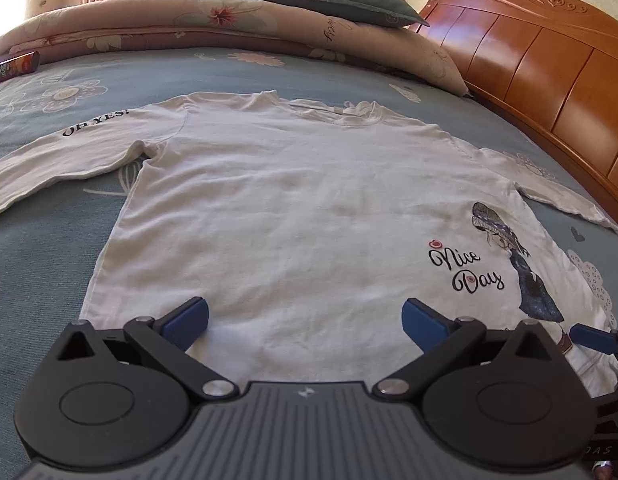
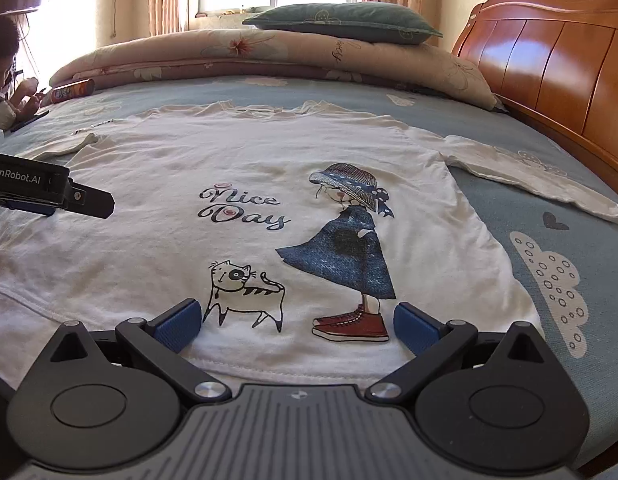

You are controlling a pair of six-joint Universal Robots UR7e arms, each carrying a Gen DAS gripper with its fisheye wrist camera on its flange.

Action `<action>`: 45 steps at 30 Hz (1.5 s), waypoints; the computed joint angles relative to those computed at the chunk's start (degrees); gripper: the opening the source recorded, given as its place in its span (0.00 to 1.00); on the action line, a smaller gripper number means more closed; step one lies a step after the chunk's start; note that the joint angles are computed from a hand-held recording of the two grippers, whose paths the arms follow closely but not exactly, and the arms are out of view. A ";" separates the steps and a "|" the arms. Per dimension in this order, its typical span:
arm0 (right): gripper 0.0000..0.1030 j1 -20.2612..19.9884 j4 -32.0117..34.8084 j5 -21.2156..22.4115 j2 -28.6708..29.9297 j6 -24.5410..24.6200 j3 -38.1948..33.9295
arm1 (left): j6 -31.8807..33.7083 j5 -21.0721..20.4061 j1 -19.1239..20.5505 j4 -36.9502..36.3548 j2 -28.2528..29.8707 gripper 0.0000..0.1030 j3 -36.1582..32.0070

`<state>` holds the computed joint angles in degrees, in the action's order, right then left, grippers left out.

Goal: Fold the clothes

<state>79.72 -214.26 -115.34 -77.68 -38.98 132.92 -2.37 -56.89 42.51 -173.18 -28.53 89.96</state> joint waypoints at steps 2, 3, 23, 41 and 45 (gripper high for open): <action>1.00 -0.12 1.35 0.43 -0.99 -0.13 0.18 | 0.18 0.19 0.10 -0.57 0.16 0.99 -0.28; 1.00 -0.42 0.86 1.01 -1.15 -0.76 0.43 | 0.27 0.27 0.16 -0.80 0.25 0.99 -0.45; 1.00 -3.38 1.22 8.51 -0.74 3.38 -1.52 | -1.73 -1.90 5.68 9.78 -5.13 0.99 -9.15; 1.00 -2.19 -0.66 5.24 1.43 -0.58 -2.27 | -7.68 4.93 14.27 25.70 2.78 0.99 -30.11; 1.00 -2.20 -1.38 5.34 1.69 -0.74 -2.15 | -6.40 4.97 13.36 27.51 1.02 0.99 -28.75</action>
<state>77.51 -215.64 -110.00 -75.99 -39.73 130.77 -8.78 -51.92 55.87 -145.67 -27.52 61.21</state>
